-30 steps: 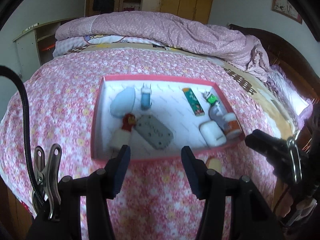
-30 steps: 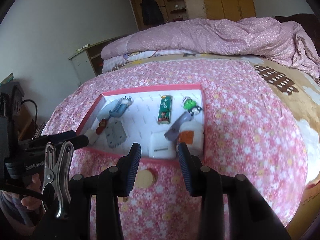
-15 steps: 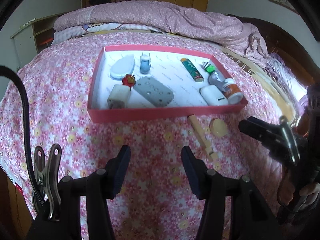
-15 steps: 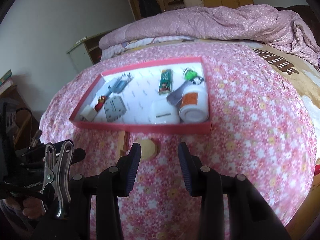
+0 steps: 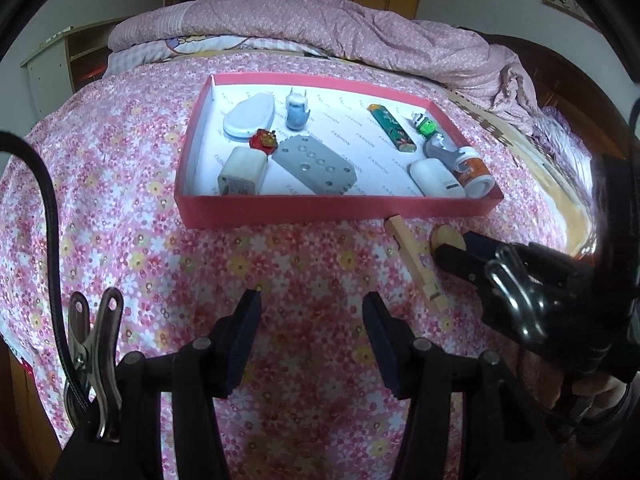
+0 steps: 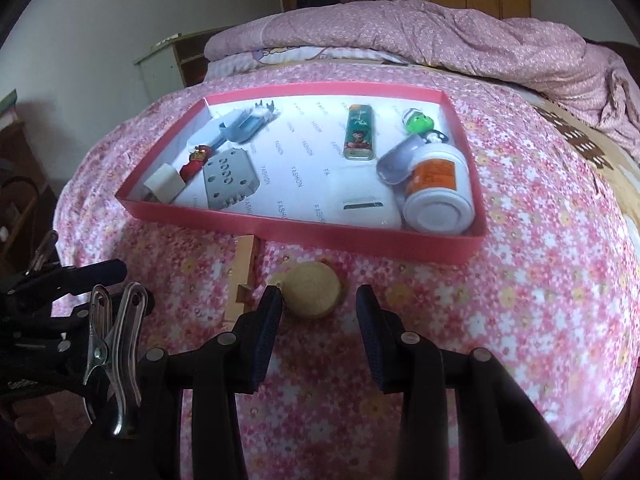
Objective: Organize rigid objects
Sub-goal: 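Grasp the round tan cork disc with the right gripper while the left gripper approaches the wooden block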
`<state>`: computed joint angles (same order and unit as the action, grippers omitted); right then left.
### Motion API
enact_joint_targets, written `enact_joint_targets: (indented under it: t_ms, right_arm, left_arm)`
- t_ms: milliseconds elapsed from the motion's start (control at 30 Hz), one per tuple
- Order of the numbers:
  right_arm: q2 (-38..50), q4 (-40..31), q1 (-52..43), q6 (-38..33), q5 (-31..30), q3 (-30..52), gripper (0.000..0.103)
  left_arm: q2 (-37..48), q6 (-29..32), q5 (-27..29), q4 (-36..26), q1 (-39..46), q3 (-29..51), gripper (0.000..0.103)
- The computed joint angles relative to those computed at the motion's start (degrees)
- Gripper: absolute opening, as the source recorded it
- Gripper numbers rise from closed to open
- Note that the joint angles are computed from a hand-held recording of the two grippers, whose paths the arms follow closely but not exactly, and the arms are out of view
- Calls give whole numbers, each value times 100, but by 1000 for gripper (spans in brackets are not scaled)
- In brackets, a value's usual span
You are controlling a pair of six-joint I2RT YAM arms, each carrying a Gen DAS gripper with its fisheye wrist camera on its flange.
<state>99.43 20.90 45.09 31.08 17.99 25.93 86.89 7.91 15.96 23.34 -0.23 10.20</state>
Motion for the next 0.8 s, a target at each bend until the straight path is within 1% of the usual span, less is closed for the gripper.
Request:
enact_joint_targets:
  t_ms: [167,200,233,367,433,567,633,700,800]
  right_arm:
    - [127,31,128,-139,282,74,39]
    - [127,30,148,-162,324,68,34]
    - [117,14,161,-169,362,58,33]
    - [-159,50,86,-49,236,-221,32]
    - [-403,17,100,8,300,-457,32]
    - [-907,-45,200,201,485,-1004,32]
    - [-1121,-25,221,333,456,-1291,33]
    - [-1248,199,164,367,201,-1599,33]
    - [-1274,789,122,374,77,-1953,33]
  left_arm:
    - [125,28,52,9,50,54,56]
    - [125,31,58,-3,54,61,56]
    - [118,32,61,-18,54,66,56]
    - [0,14,36,-134,-24,64,56]
    - [-151,-18,-3,-203,-136,33,56]
    - [-355,-196,-57,-330,-501,31,56]
    - [-348,-310,-125,-376,-795,77,56]
    - [-242,-475,-319,-353,-1173,152,56]
    - [132,-740,-674,-149,-1748,344,56]
